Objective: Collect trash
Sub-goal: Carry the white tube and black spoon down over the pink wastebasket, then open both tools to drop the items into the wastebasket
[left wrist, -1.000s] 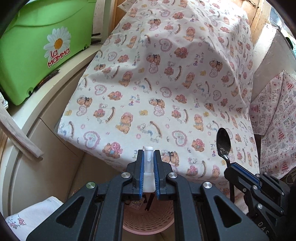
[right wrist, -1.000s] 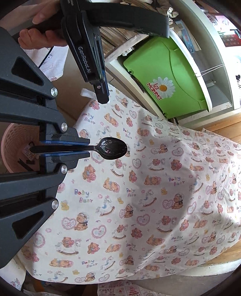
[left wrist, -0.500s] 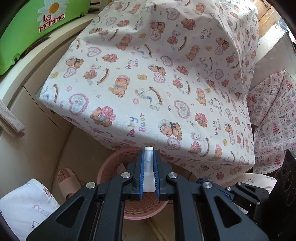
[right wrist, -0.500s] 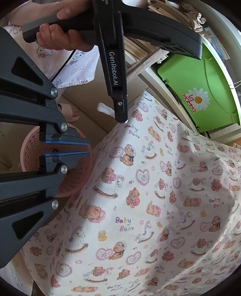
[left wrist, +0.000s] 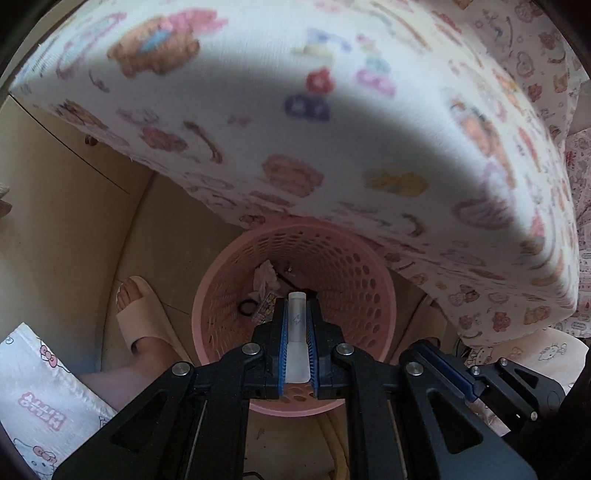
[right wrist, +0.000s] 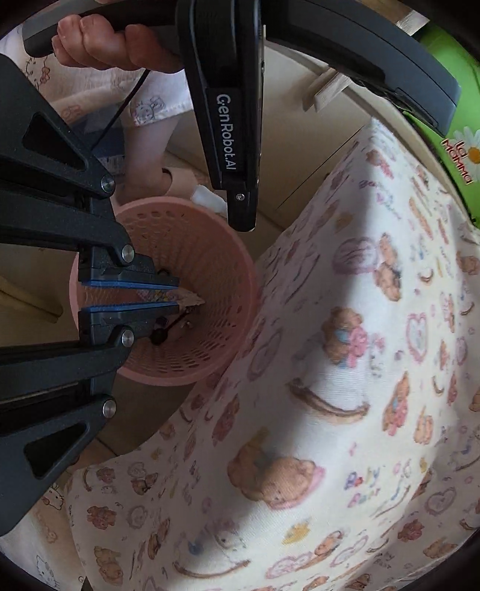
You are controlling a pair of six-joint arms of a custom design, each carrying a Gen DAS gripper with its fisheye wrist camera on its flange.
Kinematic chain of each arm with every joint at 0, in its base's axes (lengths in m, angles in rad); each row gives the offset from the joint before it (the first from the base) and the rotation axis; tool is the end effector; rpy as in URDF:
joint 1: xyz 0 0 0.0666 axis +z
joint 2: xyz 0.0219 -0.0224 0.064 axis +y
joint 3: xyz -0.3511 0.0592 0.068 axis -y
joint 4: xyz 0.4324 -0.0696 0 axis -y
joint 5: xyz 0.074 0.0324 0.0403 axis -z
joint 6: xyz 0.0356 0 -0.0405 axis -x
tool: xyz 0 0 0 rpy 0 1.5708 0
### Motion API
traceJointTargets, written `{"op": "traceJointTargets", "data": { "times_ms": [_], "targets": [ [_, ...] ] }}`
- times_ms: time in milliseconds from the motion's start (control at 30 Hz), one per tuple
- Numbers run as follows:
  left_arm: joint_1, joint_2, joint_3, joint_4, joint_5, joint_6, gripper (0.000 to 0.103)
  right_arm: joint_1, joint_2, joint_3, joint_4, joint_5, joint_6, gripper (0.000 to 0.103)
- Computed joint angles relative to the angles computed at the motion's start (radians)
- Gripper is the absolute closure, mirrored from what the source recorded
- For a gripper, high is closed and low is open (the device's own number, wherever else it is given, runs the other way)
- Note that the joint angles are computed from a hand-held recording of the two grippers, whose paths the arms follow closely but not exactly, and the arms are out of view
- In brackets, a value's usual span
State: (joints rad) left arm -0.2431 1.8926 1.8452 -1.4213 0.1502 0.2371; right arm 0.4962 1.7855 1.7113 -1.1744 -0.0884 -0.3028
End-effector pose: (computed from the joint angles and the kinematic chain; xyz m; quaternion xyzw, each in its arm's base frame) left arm 0.6201 -0.1597 0.3130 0.0068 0.9959 -0.0849 0.0316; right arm 0.5517 0.3018 0.3232 -0.1023 0.9808 0.1025 0.1307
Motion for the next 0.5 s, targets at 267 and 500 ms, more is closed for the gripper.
{"op": "traceJointTargets", "data": {
  "times_ms": [267,500],
  "targets": [
    [-0.016,0.05,-0.019,-0.058,-0.044,-0.031,0.094,0.002,0.075,0.01,-0.063,0.007,-0.013,0.096],
    [-0.038,0.038,-0.042,-0.049,-0.118,-0.1,0.084,-0.008,0.096,0.015,-0.113,-0.009,-0.007,0.095]
  ]
}}
